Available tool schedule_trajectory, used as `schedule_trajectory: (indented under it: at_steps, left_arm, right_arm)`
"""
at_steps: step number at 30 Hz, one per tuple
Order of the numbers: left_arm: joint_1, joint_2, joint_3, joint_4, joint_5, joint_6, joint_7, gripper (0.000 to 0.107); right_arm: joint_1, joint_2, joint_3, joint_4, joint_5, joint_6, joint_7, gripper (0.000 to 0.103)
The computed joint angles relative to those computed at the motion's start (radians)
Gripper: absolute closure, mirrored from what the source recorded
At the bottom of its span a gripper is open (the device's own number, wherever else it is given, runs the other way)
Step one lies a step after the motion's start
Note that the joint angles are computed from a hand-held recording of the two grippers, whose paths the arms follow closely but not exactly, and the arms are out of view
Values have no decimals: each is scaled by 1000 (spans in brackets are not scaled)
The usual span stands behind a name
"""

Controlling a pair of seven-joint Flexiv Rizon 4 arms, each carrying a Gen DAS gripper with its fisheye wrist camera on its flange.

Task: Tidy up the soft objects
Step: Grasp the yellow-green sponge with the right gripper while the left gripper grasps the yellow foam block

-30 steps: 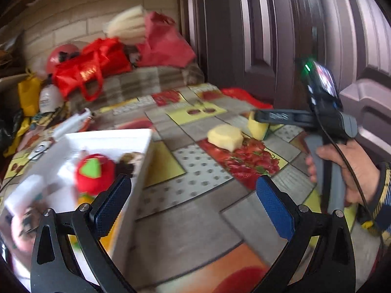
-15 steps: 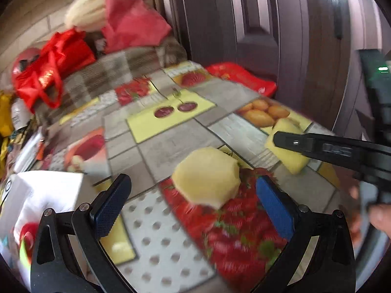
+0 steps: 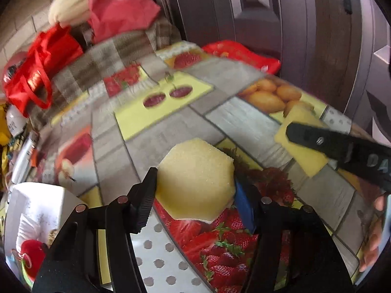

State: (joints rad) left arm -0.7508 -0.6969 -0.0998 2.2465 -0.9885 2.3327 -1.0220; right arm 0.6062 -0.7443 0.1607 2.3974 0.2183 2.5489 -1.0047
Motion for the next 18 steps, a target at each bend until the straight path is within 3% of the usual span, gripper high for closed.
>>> schedule_trajectory:
  at_steps: [4, 10, 18]
  left_arm:
    - [-29, -15, 2, 36, 24, 158, -51, 48]
    - [-15, 5, -41, 130, 42, 297, -164, 48]
    - [-38, 24, -67, 281, 110, 450, -315, 48]
  right_arm:
    - [21, 0, -5, 3, 26, 16, -18, 76]
    - [86, 2, -7, 12, 113, 57, -60, 76]
    - [288, -1, -7, 17, 355, 187, -235, 76]
